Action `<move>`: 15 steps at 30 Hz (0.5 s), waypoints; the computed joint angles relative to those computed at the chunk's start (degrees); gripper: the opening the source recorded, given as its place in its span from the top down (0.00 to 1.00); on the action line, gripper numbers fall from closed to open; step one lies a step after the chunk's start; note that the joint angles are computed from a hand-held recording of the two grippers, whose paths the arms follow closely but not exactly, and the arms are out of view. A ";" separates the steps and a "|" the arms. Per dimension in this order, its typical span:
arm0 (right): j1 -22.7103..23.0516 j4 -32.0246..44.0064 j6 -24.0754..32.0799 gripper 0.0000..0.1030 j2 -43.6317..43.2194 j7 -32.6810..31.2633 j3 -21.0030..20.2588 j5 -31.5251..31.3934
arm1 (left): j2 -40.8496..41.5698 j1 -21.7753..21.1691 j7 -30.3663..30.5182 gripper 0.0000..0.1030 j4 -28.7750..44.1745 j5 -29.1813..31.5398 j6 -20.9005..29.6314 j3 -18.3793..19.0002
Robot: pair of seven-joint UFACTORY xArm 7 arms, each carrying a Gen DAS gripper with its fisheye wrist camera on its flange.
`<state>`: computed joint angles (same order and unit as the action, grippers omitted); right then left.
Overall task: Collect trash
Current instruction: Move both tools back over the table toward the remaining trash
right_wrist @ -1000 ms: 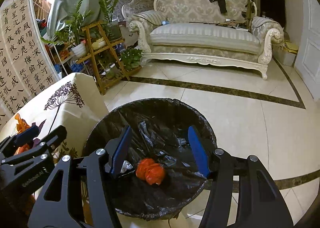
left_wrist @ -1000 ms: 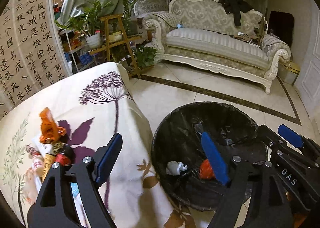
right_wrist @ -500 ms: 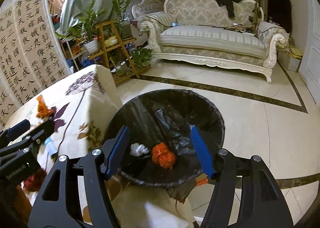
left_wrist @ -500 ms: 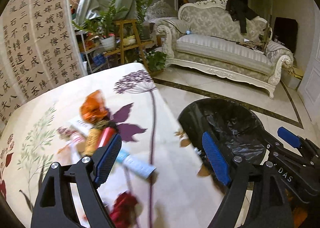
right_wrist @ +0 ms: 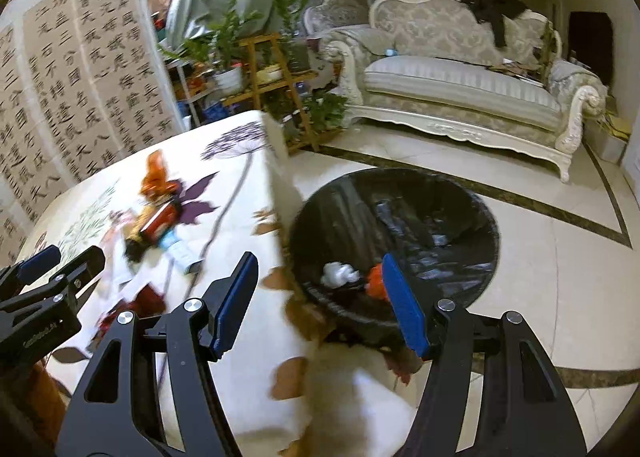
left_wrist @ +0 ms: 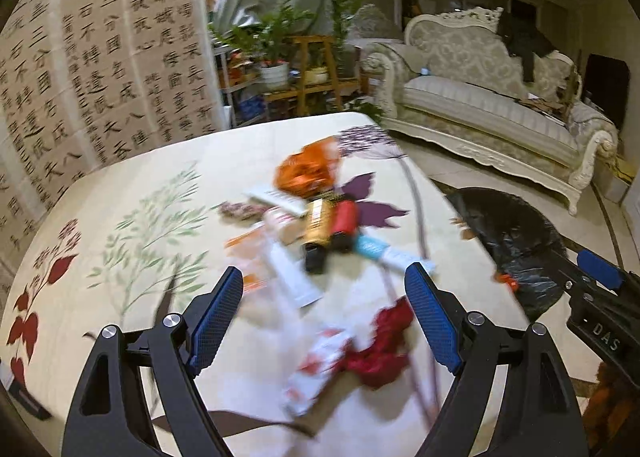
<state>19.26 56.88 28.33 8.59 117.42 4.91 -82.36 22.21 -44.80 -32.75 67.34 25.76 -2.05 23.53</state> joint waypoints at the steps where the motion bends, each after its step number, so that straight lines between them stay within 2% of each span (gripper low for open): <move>1: 0.34 0.96 -0.14 0.39 0.83 -0.79 0.36 0.26 | -0.25 -0.58 -0.46 0.22 -0.68 0.19 -0.23 1.16; 11: 4.70 7.71 -2.03 0.39 6.64 -7.55 -0.04 3.86 | -1.11 -6.06 -1.15 0.22 -6.60 -1.19 -2.90 12.23; 15: 6.69 10.10 -3.14 0.39 8.71 -10.72 -0.91 6.05 | -1.32 -5.23 1.12 0.22 -7.61 -4.31 -3.22 12.44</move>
<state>25.95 66.97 25.19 17.29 106.70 3.99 -76.32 20.89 -50.03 -31.63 59.73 21.45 -5.27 35.97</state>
